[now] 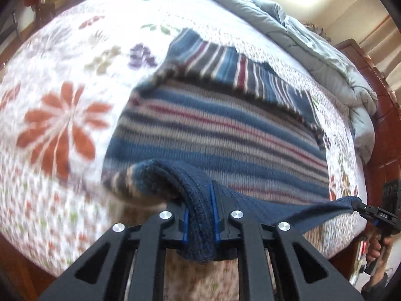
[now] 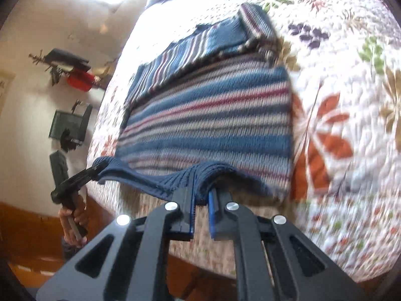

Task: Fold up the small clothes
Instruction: 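Lift the hem and fold it toward the collar with the left gripper while the right gripper grasps the hem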

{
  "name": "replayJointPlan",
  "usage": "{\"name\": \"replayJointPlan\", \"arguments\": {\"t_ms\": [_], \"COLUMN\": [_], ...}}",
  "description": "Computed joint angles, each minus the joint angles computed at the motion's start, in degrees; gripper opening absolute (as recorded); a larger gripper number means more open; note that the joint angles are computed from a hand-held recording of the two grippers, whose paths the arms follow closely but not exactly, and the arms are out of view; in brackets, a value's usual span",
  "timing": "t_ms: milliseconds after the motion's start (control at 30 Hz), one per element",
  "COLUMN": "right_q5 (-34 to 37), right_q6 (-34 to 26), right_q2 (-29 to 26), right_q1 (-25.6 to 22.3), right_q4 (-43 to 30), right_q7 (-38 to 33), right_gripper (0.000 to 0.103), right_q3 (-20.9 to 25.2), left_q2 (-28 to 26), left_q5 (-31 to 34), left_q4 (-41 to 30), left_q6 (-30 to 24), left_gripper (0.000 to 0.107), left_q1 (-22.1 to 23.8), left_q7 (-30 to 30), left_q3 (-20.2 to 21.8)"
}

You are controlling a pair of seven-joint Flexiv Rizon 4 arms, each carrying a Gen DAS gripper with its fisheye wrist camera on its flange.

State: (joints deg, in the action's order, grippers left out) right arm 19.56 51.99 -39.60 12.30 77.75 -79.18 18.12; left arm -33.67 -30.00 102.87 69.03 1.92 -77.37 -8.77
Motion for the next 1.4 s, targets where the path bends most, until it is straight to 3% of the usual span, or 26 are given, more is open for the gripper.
{"name": "replayJointPlan", "arguments": {"t_ms": [67, 133, 167, 200, 233, 267, 400, 600, 733, 800, 900, 1133, 1333, 1400], "right_q5": [-1.6, -2.4, -2.9, -3.5, -4.4, -4.7, -5.9, -10.5, -11.3, -12.1, -12.8, -12.7, -13.3, -13.3], "right_q6": [-2.3, -4.4, -5.7, -6.5, -7.1, -7.0, -1.7, -2.0, -4.5, -5.5, -6.8, -9.7, -12.3, -13.1], "right_q2": [-3.6, -6.5, -8.2, -9.4, -10.0, -10.3, -8.1, -7.3, -8.4, -8.8, -9.6, -12.4, -14.8, -15.7], "right_q1": [0.7, 0.6, 0.8, 1.0, 1.5, 1.3, 0.4, 1.6, 2.3, 3.2, 3.9, 4.1, 4.3, 4.2], "right_q4": [-5.3, -8.9, -11.2, -12.6, -13.2, -13.4, -10.1, -9.1, -10.7, -11.2, -12.5, -16.1, -19.4, -20.7], "right_q7": [2.0, 3.4, 4.2, 4.9, 6.3, 6.7, 5.4, 3.4, 0.9, 0.4, 0.5, 1.1, -0.1, -0.9], "right_gripper": [0.007, 0.008, 0.011, 0.019, 0.024, 0.034, 0.035, 0.05, 0.051, 0.052, 0.056, 0.062, 0.064, 0.064], "right_q3": [-1.6, -2.3, -2.6, -3.0, -3.9, -4.0, -4.6, -5.1, -3.6, -4.1, -4.7, -5.1, -5.5, -5.4], "left_q2": [-3.2, -6.6, -8.3, -9.5, -10.2, -10.2, -9.0, -7.1, -4.7, -4.5, -6.2, -10.3, -14.8, -15.4], "left_q5": [1.9, 6.4, 9.6, 12.0, 13.7, 14.6, 16.6, 23.0, 25.9, 26.6, 30.1, 30.3, 30.5, 30.1], "left_q4": [-4.7, -10.8, -13.8, -16.0, -17.5, -17.6, -16.1, -15.7, -14.0, -14.1, -17.2, -20.8, -27.4, -28.0], "left_q6": [-0.7, -3.0, -4.2, -5.2, -6.0, -6.3, -4.6, -2.6, 1.5, 1.4, -1.7, -4.0, -9.5, -10.7], "left_gripper": [0.021, 0.036, 0.052, 0.06, 0.061, 0.061, 0.072, 0.077, 0.082, 0.082, 0.082, 0.082, 0.082, 0.076], "left_q1": [-1.2, -4.2, -6.3, -7.4, -7.6, -7.1, -4.3, -6.8, -7.3, -6.2, -8.1, -6.8, -9.0, -8.5], "left_q7": [-1.5, -6.5, -10.4, -13.1, -14.4, -14.5, -12.9, -15.5, -18.8, -17.1, -16.2, -3.9, -1.9, -0.6], "left_q3": [1.6, 6.5, 10.2, 12.3, 13.3, 12.9, 10.3, 14.2, 16.6, 15.6, 17.6, 11.2, 13.1, 12.5]}}
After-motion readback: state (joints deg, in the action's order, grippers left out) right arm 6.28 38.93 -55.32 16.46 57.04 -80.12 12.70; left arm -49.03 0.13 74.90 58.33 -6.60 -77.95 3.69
